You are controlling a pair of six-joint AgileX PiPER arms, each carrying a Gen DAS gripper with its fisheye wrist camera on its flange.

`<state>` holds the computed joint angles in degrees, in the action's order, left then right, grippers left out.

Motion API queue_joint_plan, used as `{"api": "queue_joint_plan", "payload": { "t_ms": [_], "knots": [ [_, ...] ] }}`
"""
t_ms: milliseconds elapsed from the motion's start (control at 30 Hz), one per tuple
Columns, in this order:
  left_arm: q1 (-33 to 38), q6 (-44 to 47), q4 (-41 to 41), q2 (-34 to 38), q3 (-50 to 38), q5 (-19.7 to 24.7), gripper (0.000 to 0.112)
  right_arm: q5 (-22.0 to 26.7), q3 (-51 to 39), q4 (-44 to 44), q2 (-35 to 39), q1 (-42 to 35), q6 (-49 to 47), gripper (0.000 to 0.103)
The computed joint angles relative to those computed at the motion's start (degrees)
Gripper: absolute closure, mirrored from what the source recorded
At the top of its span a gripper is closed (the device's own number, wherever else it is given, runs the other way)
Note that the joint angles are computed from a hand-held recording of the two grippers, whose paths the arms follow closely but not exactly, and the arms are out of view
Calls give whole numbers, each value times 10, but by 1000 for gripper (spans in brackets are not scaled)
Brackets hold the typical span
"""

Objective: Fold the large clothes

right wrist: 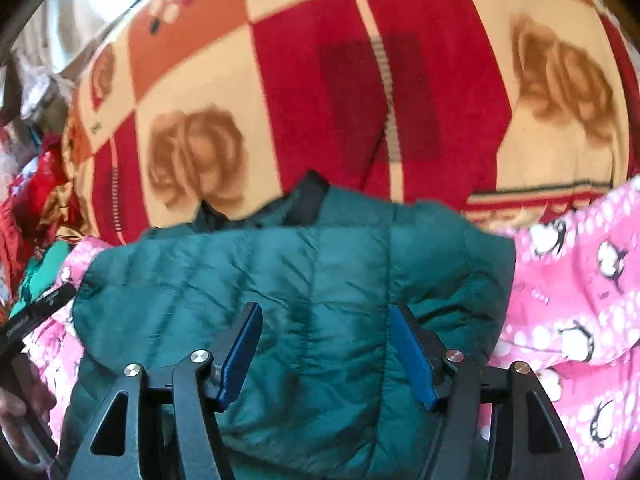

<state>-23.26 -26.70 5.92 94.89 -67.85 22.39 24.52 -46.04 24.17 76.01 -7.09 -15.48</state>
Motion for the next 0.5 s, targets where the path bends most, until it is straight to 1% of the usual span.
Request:
{"api": "queue_joint_plan", "payload": {
  "t_ms": [67, 133, 200, 233, 300, 367, 400, 433, 467, 500],
  "knots": [
    [-14, -35, 37, 19, -24, 17, 42, -1, -8, -86, -2, 41, 77, 39],
    [-32, -72, 78, 61, -69, 62, 42, -9, -15, -146, 10, 80, 132, 39],
    [-44, -95, 105, 102, -103, 93, 42, -25, -19, -208, 31, 117, 193, 39],
    [-48, -109, 120, 121, -116, 102, 42, -32, -21, -236, 44, 133, 220, 39],
    [-53, -126, 142, 143, -130, 104, 42, -50, -18, -281, 72, 151, 271, 39],
    [-60, -142, 170, 159, -144, 104, 38, -72, -8, -325, 97, 156, 323, 39],
    [-62, -145, 178, 167, -151, 105, 35, -82, -2, -323, 102, 153, 323, 38],
    [-65, -146, 185, 176, -162, 108, 33, -100, 8, -300, 106, 143, 304, 38],
    [-68, -147, 191, 185, -171, 112, 33, -110, 14, -254, 109, 131, 261, 38],
    [-69, -149, 197, 192, -178, 114, 32, -108, 12, -205, 112, 122, 214, 38]
  ]
}}
